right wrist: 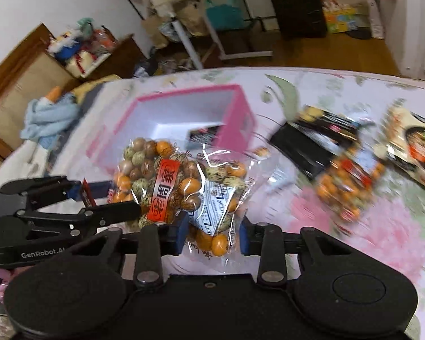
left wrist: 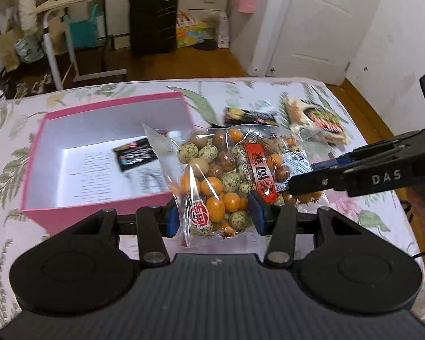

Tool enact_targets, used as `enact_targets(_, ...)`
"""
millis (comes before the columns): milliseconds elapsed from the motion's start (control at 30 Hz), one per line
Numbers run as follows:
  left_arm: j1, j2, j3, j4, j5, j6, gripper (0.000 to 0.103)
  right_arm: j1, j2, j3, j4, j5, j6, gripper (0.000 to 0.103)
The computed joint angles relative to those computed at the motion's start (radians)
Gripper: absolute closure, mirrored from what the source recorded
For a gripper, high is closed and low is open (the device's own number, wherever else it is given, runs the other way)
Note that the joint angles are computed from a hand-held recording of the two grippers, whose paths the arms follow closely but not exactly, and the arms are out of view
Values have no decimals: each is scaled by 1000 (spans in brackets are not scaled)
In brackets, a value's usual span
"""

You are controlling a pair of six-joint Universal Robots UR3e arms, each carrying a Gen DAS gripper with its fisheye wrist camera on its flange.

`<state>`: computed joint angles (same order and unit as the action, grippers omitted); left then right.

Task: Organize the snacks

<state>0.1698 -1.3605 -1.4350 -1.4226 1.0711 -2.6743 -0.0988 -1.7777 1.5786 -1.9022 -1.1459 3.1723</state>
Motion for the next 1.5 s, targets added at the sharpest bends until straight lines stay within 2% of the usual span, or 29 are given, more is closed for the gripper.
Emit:
enact_targets(100,75,-55,79,-43,-27,28,56,65,140,-134,-26,-11,23,65)
enact_targets(333,134,-220,122,119,28,71,56,194,562,-542,-24,-55,110,65)
enact_targets(500,189,-352,126,198,35,90,55,245,800,-745,-24,-52,164,66)
enact_targets(633,184,-460,161,259,85,105,56,275,1013,-1019,67,-57,203,66)
enact_targets(767,178,-535,228,222,128,118,56,275,1152,-1194,150,-21,233,65)
enact_targets(933,151,-542,222,227,198,130,52,268,1161,-1124,119,38,253,57)
enact_targets(1033,112,-477,74,420,293,133,49,299,1162,-1127,122,-24,229,53)
enact_targets(1100,102,-443,3,510,317,141,48,319,1140,-1122,127,-73,187,52)
enact_targets(1167,109,-433,19,475,299,120,48,337,1118,-1138,158,-122,159,51)
enact_targets(1333,114,-381,61,371,256,64,48,317,921,-942,93,-129,130,51)
enact_targets(1500,105,-290,84,258,189,90,48,274,704,-785,115,-186,40,51)
